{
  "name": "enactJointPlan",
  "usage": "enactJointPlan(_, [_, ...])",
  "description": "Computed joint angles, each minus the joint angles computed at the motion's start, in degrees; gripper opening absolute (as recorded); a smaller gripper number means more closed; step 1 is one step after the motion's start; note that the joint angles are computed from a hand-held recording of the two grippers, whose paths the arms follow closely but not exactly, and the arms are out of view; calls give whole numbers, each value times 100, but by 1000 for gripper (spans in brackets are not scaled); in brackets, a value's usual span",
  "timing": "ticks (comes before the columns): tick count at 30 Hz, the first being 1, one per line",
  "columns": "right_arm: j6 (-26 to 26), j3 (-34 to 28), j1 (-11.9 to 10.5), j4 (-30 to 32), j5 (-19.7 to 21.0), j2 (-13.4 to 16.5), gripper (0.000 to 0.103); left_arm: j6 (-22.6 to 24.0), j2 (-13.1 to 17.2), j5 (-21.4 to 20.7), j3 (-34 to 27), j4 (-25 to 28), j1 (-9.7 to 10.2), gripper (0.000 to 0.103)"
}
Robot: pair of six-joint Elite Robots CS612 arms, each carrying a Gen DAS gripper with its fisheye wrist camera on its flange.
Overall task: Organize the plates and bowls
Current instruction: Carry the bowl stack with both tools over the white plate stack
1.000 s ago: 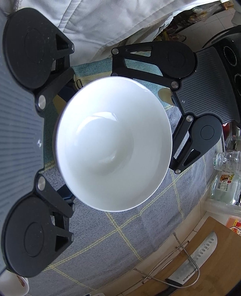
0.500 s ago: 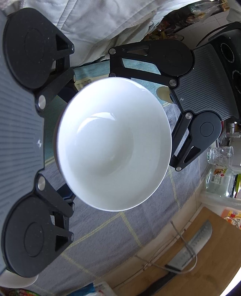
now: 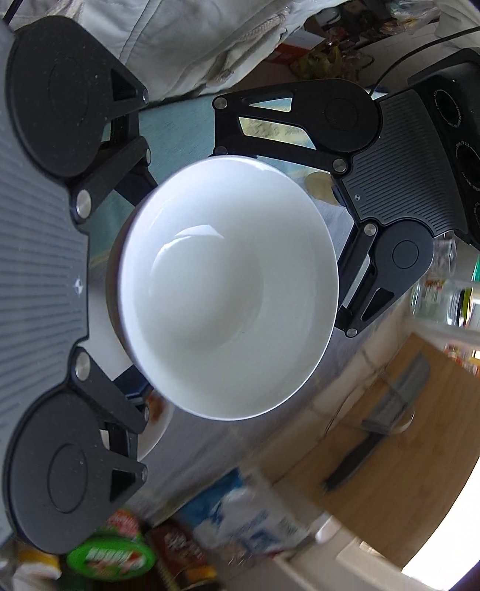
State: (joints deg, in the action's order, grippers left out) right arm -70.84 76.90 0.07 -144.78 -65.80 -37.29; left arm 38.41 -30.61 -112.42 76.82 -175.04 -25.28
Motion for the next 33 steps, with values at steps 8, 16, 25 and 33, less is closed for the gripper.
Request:
enactJointPlan(8, [-10, -261, -239, -6, -53, 196, 92, -30, 393, 123, -771, 317, -177, 88])
enactJointPlan(16, [21, -425, -356, 157, -87, 330, 92, -138, 665, 142, -1269, 677, -230, 88])
enactJointPlan(25, [73, -497, -395, 308, -105, 381, 92, -221, 762, 170, -1452, 822, -252, 88])
enactJointPlan(33, [191, -591, -387, 296, -137, 460, 91, -331, 803, 168, -1514, 878, -243, 88])
